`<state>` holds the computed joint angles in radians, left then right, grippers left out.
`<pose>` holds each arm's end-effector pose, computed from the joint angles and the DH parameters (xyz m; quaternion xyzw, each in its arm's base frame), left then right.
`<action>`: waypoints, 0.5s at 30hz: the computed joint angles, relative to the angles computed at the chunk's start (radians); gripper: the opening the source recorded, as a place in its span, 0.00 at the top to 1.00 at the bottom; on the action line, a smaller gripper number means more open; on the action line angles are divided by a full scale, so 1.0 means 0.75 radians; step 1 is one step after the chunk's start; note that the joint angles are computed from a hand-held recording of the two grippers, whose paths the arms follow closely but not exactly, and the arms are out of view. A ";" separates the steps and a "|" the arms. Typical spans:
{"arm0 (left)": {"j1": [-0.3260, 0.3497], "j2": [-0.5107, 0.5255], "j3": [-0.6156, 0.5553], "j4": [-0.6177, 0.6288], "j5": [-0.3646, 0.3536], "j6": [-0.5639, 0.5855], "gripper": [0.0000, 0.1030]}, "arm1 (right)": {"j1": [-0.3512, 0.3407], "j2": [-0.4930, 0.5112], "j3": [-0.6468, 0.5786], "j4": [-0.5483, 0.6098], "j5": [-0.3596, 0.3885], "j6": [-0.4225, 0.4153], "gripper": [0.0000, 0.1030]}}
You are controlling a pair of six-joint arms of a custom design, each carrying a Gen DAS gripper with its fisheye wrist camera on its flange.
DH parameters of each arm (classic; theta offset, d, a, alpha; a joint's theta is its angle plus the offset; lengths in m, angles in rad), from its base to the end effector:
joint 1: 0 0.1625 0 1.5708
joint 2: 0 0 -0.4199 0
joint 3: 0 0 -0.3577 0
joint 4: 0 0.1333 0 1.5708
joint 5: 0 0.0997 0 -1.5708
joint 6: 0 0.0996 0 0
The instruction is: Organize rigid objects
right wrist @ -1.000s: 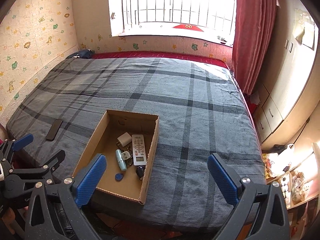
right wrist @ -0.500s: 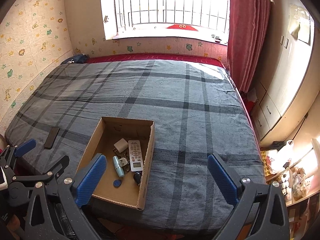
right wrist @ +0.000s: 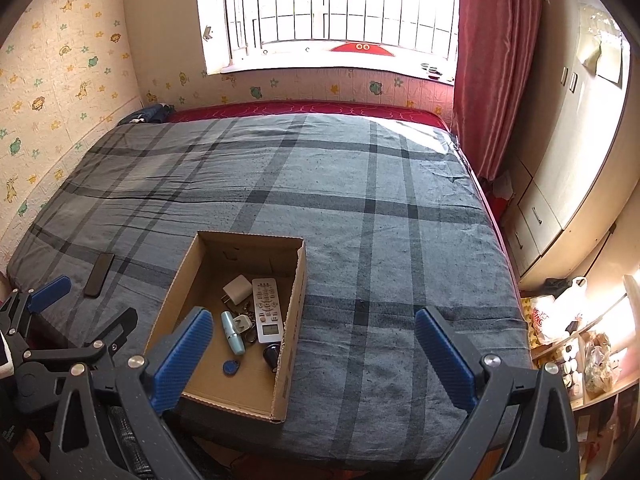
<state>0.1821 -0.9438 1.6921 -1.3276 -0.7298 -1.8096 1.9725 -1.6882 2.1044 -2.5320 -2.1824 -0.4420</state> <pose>-0.4615 -0.2960 0.1394 0.0222 0.8258 -0.3712 0.4239 0.2286 -0.3435 0.4169 0.3021 -0.8711 0.2508 0.2951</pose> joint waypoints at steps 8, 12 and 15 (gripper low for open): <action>0.004 -0.003 0.001 0.002 -0.001 0.004 0.00 | 0.001 0.008 -0.004 -0.001 0.000 0.001 0.00; 0.006 -0.001 0.000 0.005 0.002 0.011 0.00 | -0.001 0.011 -0.001 -0.008 0.004 -0.001 0.00; 0.006 0.001 -0.002 0.009 0.001 0.008 0.00 | -0.002 0.014 -0.001 -0.008 0.003 -0.001 0.00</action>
